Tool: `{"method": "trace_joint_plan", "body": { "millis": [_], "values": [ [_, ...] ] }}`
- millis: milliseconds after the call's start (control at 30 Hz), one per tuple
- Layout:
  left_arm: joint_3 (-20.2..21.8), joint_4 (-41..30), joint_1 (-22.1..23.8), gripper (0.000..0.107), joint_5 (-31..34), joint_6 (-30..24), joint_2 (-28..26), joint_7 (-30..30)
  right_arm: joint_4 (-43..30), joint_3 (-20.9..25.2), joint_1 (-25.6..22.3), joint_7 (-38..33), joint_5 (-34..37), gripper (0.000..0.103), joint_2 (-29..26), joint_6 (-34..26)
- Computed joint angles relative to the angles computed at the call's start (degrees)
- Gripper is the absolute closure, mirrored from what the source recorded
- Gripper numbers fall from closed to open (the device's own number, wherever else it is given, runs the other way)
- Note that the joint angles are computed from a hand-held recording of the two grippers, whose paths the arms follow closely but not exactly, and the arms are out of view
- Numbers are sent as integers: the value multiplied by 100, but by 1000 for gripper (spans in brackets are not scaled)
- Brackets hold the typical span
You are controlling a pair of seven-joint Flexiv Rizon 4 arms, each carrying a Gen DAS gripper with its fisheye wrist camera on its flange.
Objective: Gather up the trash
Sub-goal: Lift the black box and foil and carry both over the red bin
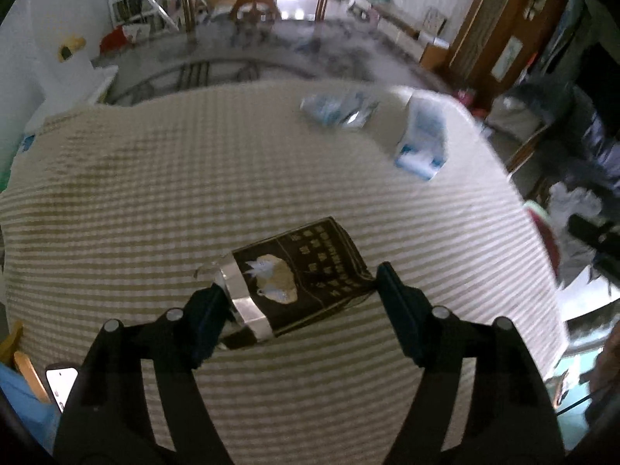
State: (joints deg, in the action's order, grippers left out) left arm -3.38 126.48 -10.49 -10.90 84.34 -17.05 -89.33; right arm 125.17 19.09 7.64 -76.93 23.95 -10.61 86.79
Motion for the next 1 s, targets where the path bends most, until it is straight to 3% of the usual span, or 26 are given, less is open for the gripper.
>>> {"method": "trace_joint_plan", "body": {
  "millis": [300,700,1000],
  "values": [
    [-27,-56,-286,36,62,272,451,-351,338,-156,134,333,-352,53,317,404],
    [-515,-139,-242,36,-360,418,495,82,441,-209,85,160,-34,53,514,421],
    [-398,-347,-557,36,-129,345,427,29,448,-339,138,43,161,52,582,306]
  ]
}}
